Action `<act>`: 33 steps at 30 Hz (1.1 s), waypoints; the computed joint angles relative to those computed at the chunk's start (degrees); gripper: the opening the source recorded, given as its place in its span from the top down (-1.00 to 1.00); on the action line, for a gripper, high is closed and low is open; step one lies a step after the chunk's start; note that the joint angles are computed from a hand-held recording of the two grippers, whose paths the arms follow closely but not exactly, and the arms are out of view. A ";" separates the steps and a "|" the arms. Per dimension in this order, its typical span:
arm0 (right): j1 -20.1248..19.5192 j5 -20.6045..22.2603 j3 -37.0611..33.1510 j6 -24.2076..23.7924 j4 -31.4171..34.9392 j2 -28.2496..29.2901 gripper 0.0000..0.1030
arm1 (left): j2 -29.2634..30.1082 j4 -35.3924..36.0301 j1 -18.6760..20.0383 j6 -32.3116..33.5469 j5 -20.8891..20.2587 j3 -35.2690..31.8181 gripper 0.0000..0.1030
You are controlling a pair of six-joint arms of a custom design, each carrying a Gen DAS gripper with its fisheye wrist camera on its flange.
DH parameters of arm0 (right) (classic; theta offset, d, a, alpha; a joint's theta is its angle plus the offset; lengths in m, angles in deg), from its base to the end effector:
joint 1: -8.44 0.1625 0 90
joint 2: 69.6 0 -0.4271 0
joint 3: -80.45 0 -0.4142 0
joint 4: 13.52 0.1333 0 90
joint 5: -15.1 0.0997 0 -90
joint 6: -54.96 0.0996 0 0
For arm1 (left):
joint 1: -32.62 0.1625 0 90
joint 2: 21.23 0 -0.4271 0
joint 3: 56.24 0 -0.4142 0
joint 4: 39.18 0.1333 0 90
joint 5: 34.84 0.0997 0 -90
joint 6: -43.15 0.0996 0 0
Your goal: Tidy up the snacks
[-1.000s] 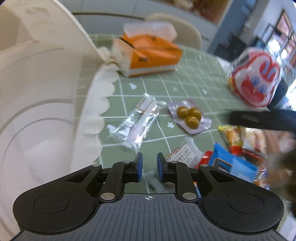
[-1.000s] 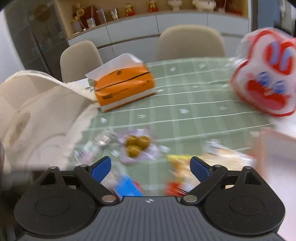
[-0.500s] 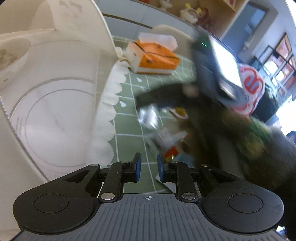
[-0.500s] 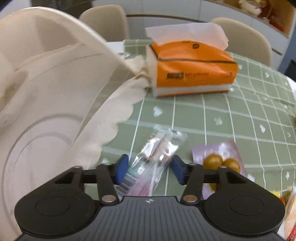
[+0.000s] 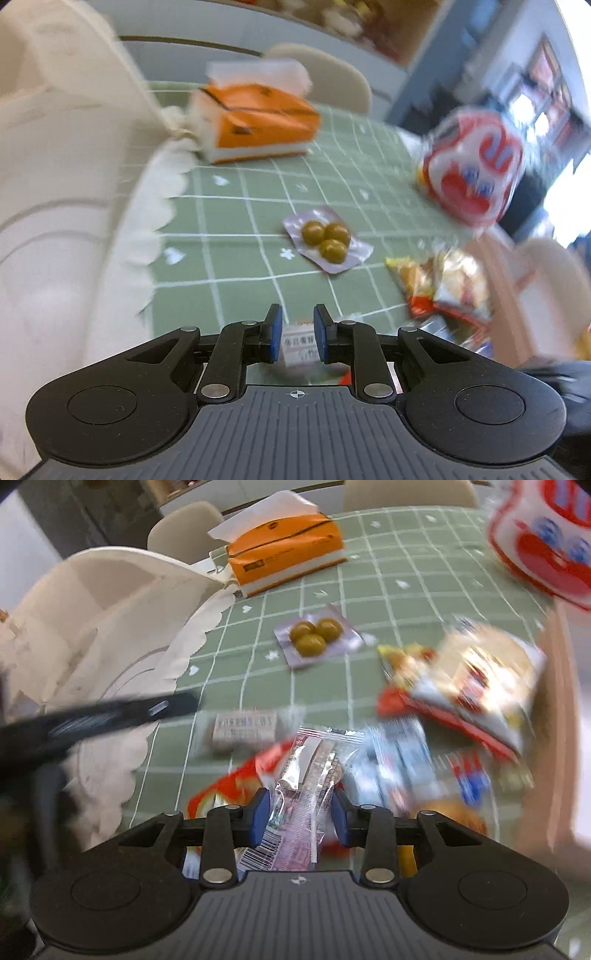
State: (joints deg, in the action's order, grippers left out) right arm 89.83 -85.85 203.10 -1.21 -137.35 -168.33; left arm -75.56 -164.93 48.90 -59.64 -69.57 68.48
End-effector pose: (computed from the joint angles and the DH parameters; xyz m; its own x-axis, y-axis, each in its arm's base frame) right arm 0.0489 -0.4411 0.3375 -0.6602 -0.7093 0.2471 -0.7202 0.6912 0.0596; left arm -0.3600 -0.3293 0.0159 -0.8341 -0.3750 -0.4046 0.1067 0.6099 -0.7852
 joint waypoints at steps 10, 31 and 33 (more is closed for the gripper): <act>-7.51 2.08 1.51 -11.50 3.05 -10.20 0.31 | 1.65 -8.21 1.14 13.74 -5.27 0.38 0.59; -16.71 5.33 7.01 -23.30 -8.84 -19.01 -0.01 | 9.47 14.98 -6.25 22.93 -11.53 -12.01 0.50; -17.96 5.97 7.00 -23.06 -9.01 -19.67 -0.06 | 8.71 15.99 -5.75 22.01 -12.79 -11.65 0.52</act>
